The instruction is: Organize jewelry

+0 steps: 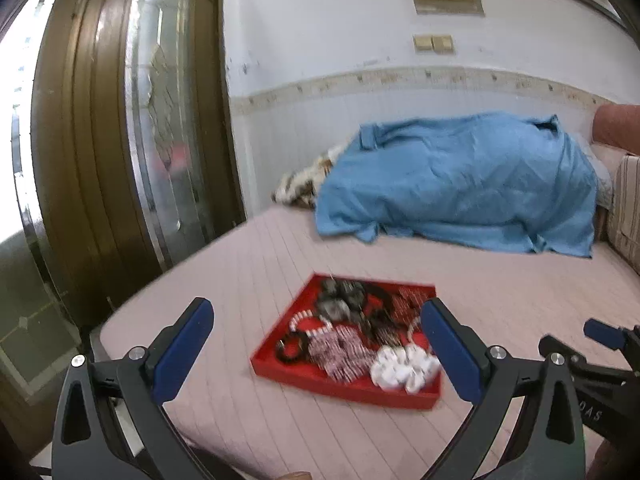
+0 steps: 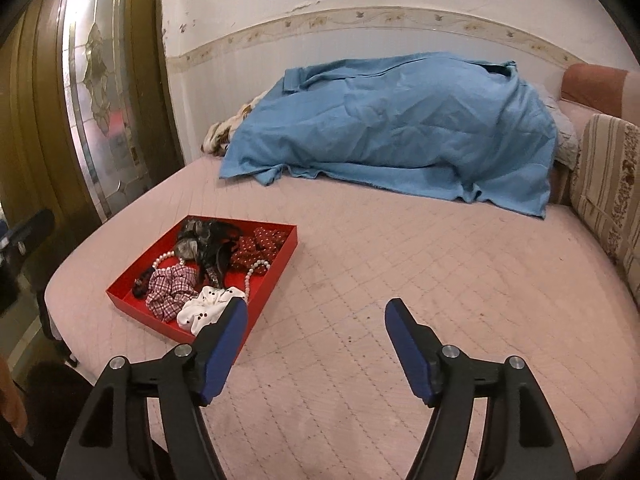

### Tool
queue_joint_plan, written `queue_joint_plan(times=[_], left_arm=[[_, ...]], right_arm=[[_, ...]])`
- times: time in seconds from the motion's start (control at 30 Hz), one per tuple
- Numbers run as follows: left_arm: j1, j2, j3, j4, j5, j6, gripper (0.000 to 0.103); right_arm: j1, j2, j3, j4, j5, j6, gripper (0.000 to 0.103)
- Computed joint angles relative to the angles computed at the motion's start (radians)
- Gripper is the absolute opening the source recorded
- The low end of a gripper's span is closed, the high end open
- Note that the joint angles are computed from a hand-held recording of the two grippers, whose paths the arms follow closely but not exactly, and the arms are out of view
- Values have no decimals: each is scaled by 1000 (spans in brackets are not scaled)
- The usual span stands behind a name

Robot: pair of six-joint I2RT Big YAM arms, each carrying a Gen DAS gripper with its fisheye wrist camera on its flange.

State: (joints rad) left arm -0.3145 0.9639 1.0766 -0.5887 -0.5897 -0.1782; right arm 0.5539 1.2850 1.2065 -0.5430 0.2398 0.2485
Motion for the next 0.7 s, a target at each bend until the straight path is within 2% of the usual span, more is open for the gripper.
queue_joint_plan(times=[0.2,0.47,0.7], left_arm=[[-11,36,25,-116,62,-60,103],[-14,61,33,-176,131,-87,103],[-1,74,34,-196,155,-96,103]], right_arm=[[-11,-20,-27,1,10,8,78],[-13,-27,-41,-2,51,10,78],[-2,-23,-43,-2,66,-8,82]])
